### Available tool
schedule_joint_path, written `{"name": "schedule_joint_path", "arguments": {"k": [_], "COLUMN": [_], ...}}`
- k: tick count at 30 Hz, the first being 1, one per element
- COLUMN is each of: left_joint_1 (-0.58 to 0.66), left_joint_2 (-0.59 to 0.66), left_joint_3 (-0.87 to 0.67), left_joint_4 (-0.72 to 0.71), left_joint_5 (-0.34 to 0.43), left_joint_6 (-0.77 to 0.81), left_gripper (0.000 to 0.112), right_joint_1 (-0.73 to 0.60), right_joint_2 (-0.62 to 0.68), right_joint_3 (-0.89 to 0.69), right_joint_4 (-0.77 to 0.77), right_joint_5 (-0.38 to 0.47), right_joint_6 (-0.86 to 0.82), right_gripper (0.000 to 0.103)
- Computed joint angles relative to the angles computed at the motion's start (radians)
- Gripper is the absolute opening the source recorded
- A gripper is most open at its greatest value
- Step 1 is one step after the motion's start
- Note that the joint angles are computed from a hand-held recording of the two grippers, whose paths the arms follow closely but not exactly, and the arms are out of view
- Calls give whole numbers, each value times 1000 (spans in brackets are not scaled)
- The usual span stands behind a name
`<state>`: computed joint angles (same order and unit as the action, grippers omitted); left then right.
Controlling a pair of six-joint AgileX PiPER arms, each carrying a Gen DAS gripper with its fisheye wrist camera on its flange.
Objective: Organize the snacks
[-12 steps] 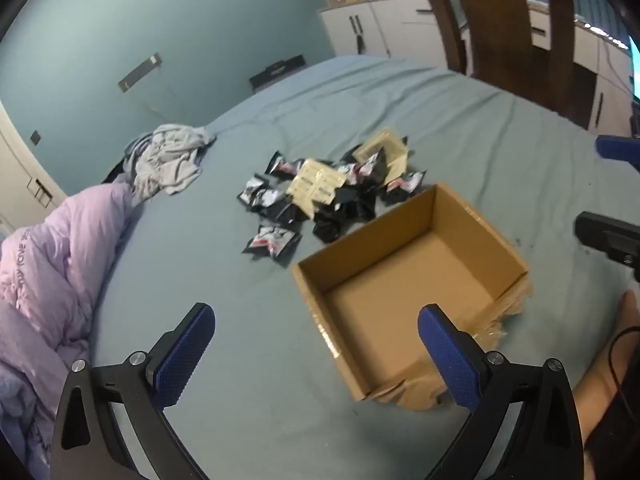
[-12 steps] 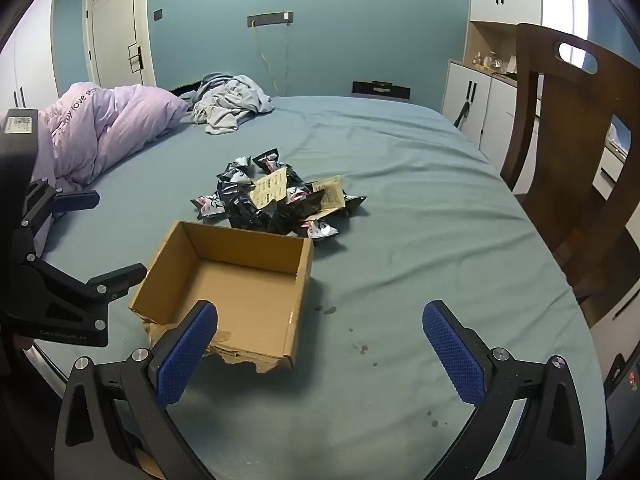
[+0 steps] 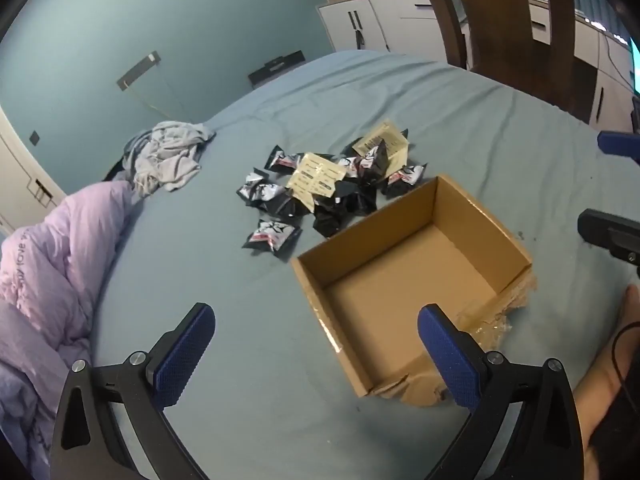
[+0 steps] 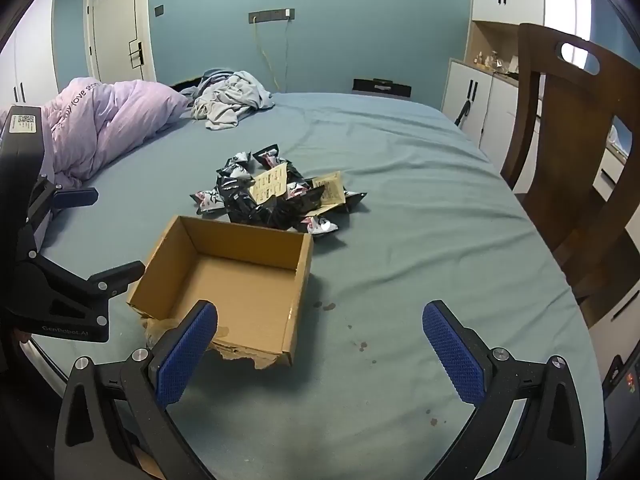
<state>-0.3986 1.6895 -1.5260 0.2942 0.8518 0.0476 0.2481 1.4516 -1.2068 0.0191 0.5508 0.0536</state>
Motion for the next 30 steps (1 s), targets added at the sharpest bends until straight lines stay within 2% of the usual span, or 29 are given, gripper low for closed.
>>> {"name": "schedule_joint_path", "arguments": {"k": [4, 14, 30], "left_joint_1": [-12, 14, 18], "left_joint_2": [-15, -4, 14], "left_joint_3": [25, 5, -3], "left_joint_4": [38, -52, -67], "left_joint_5": [-20, -2, 19], "left_joint_6": [-27, 36, 42], "left_gripper": [103, 103, 103], "right_joint_1": [6, -4, 4], "right_joint_2": [0, 33, 50], "right_joint_3": [1, -33, -53], "right_joint_4": [0, 66, 74], "right_joint_5": [5, 48, 72], "right_joint_6": [-6, -76, -76], "right_gripper": [103, 103, 103]}}
